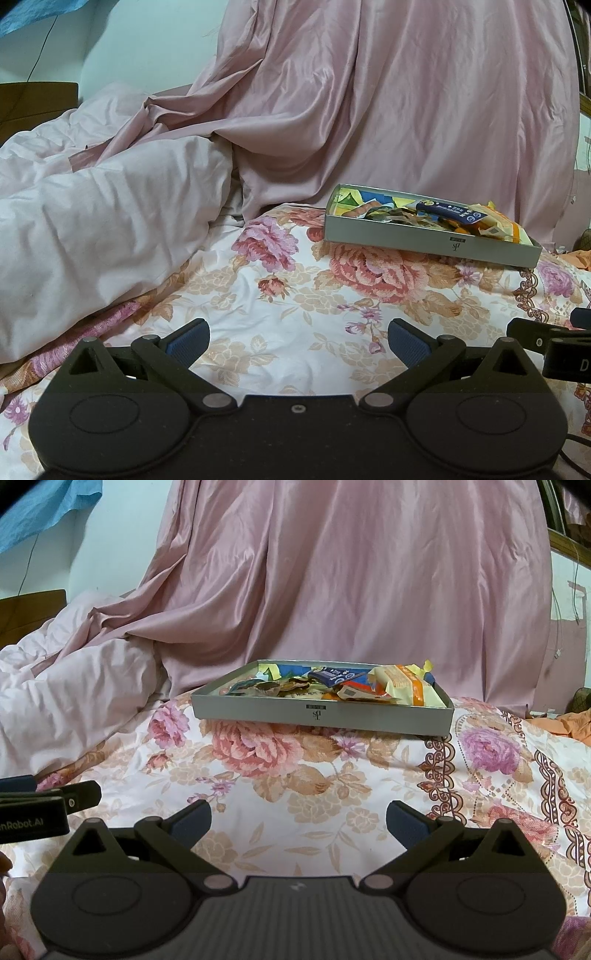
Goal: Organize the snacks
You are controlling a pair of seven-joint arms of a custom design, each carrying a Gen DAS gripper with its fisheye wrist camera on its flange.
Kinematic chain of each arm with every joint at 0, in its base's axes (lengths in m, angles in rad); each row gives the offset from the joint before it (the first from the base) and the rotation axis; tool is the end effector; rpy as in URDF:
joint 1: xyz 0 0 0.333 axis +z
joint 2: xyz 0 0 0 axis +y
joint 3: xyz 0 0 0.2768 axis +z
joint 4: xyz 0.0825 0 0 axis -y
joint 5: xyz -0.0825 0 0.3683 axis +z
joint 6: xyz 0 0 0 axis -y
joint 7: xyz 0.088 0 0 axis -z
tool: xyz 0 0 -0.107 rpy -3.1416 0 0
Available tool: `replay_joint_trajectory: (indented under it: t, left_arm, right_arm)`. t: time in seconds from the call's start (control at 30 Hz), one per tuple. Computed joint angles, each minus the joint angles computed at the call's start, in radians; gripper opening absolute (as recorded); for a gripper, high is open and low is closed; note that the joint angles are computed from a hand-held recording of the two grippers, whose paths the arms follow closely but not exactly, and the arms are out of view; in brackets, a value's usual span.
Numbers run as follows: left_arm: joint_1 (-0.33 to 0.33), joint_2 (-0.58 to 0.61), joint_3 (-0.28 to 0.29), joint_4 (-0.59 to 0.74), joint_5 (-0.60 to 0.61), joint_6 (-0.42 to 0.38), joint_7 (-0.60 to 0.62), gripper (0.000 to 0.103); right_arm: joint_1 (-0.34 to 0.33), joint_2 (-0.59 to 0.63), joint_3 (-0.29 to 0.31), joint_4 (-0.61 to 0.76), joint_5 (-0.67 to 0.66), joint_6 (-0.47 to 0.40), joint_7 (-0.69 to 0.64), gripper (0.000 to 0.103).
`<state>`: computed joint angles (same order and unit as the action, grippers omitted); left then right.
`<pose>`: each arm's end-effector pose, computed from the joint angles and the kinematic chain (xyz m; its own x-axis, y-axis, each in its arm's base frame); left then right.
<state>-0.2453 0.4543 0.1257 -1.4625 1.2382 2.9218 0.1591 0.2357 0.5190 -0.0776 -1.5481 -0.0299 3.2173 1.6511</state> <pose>0.6779 -0.1578 0.4742 0.1286 -0.9912 0.0298 -0.3767 -0.0766 -0.9232 0.6942 0.1261 0.4669 0.1492 -0.9888 -0.0086 -0.4036 -0.0530 -0.9134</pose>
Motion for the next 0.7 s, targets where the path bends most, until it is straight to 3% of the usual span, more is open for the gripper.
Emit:
replay_joint_trajectory:
  t: [0.7]
  left_arm:
    - [0.000, 0.000, 0.002, 0.000, 0.000, 0.003, -0.001, 0.102]
  right_arm:
    - [0.009, -0.001, -0.009, -0.003, 0.000, -0.003, 0.004, 0.103]
